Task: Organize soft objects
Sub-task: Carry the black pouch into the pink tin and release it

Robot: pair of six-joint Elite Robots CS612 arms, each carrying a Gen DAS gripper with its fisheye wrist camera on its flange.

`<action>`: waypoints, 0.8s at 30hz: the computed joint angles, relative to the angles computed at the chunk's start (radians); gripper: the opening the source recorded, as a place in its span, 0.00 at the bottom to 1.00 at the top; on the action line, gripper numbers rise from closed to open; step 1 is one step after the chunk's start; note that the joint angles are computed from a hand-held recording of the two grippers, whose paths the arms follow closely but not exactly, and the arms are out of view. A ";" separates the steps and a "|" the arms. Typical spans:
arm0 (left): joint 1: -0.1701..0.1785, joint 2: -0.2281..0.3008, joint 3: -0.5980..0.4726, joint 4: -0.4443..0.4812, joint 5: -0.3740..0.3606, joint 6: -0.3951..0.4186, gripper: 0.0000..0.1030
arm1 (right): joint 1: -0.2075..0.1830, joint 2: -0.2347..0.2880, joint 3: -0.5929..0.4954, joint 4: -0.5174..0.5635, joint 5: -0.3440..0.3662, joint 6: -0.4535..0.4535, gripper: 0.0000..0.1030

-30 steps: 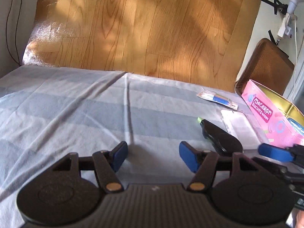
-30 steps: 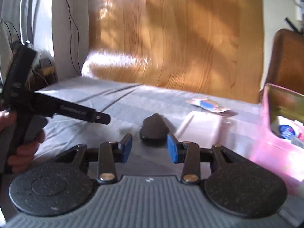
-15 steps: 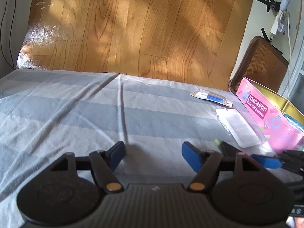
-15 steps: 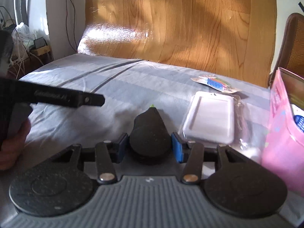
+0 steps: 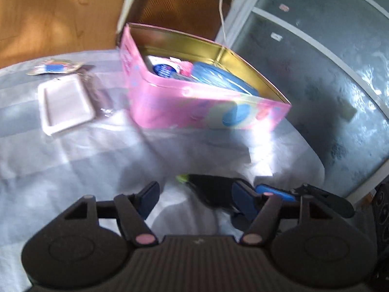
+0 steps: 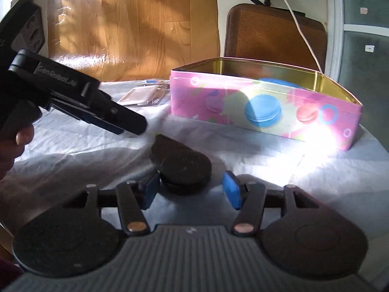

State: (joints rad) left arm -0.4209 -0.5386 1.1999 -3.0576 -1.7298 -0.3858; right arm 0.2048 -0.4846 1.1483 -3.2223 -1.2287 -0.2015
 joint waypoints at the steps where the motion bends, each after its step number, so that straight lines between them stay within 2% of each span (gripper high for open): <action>1: -0.004 0.005 -0.019 0.044 -0.008 -0.006 0.65 | -0.003 0.003 -0.002 -0.005 0.016 0.002 0.59; 4: -0.018 -0.002 -0.024 0.089 0.018 -0.025 0.68 | -0.006 0.012 -0.013 -0.016 0.038 -0.009 0.60; 8: -0.009 0.000 -0.031 0.104 -0.040 -0.099 0.69 | -0.010 0.026 -0.049 0.039 0.080 -0.036 0.62; 9: -0.009 0.004 -0.037 0.102 -0.038 -0.104 0.69 | -0.011 0.031 -0.056 0.037 0.090 -0.039 0.61; 10: -0.009 0.010 -0.045 0.098 -0.035 -0.102 0.68 | -0.011 0.036 -0.066 0.041 0.104 -0.048 0.52; 11: -0.011 0.016 -0.057 0.099 -0.020 -0.097 0.67 | -0.008 0.038 -0.068 0.033 0.102 -0.041 0.52; 13: -0.014 0.017 -0.065 0.106 0.008 -0.095 0.60 | -0.005 0.041 -0.071 0.003 0.086 -0.009 0.51; 17: -0.014 -0.007 -0.046 0.005 0.010 -0.070 0.58 | -0.006 0.037 -0.068 -0.134 0.065 0.023 0.51; 20: -0.018 -0.009 -0.080 -0.044 0.040 -0.009 0.59 | -0.006 0.066 -0.141 -0.201 0.043 0.043 0.51; 22: -0.020 0.014 -0.146 -0.038 0.072 0.032 0.59 | -0.002 0.100 -0.222 -0.197 0.016 0.042 0.51; 24: -0.014 0.055 -0.232 -0.006 0.081 0.025 0.59 | -0.002 0.139 -0.317 -0.148 -0.006 0.047 0.51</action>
State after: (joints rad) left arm -0.4353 -0.4835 0.9679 -3.0640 -1.6484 -0.3612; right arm 0.2032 -0.3456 0.8318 -3.3701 -1.2349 -0.1546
